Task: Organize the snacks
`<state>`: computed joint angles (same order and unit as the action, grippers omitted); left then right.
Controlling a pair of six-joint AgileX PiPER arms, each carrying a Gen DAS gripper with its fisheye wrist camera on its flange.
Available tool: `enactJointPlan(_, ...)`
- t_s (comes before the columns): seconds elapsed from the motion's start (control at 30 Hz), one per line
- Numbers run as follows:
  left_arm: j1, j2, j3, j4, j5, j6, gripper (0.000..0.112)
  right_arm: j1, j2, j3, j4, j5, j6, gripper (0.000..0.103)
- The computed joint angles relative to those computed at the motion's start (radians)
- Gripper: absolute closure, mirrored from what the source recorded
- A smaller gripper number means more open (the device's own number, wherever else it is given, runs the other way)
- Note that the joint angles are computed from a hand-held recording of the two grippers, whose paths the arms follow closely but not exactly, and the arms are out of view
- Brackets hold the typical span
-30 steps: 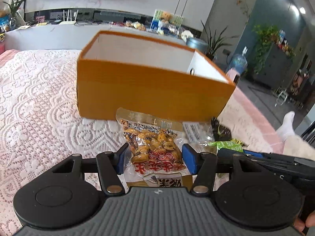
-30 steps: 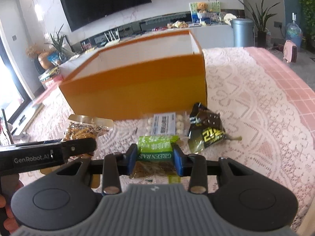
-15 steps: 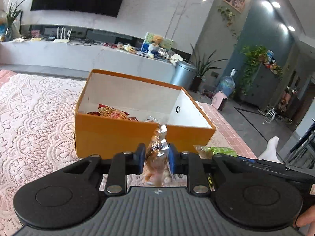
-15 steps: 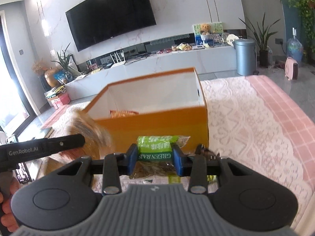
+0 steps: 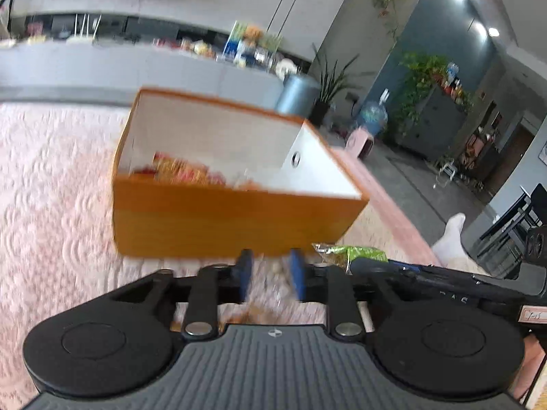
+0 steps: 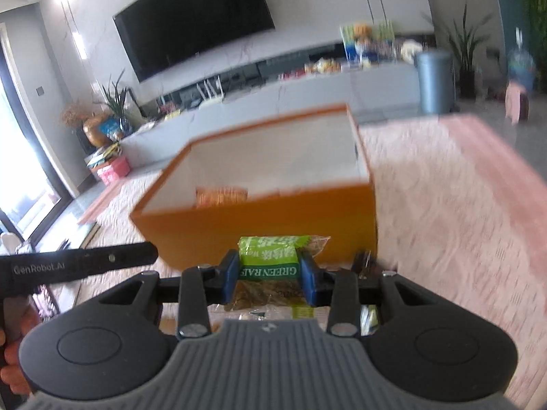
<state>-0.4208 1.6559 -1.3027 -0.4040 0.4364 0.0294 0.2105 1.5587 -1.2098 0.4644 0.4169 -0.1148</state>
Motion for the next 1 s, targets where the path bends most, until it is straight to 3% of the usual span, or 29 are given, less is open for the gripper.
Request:
enactJointPlan(0.07,0.014,-0.011,0.025,-0.041,0.032,0.048,0.053,0.007,-0.001,0.037,0.016,0.01,0.002,0.067)
enactJointPlan(0.27,-0.014,-0.004,0.034,0.051,0.123,0.153,0.033,0.012,0.008,0.098,0.077,0.017,-0.029,0.067)
enactJointPlan(0.53,-0.105,0.022,0.06,0.199,0.143,0.254,0.029,-0.016,0.01,0.121,0.141,0.021,-0.085,0.067)
enactJointPlan(0.73,-0.189,0.078,0.036,0.526,0.15,0.125,0.029,-0.023,0.02,0.122,0.172,0.03,-0.116,0.067)
enactJointPlan(1.0,-0.207,0.135,0.003,0.651,0.148,0.119,0.031,-0.014,0.041,0.123,0.195,0.045,-0.149,0.067)
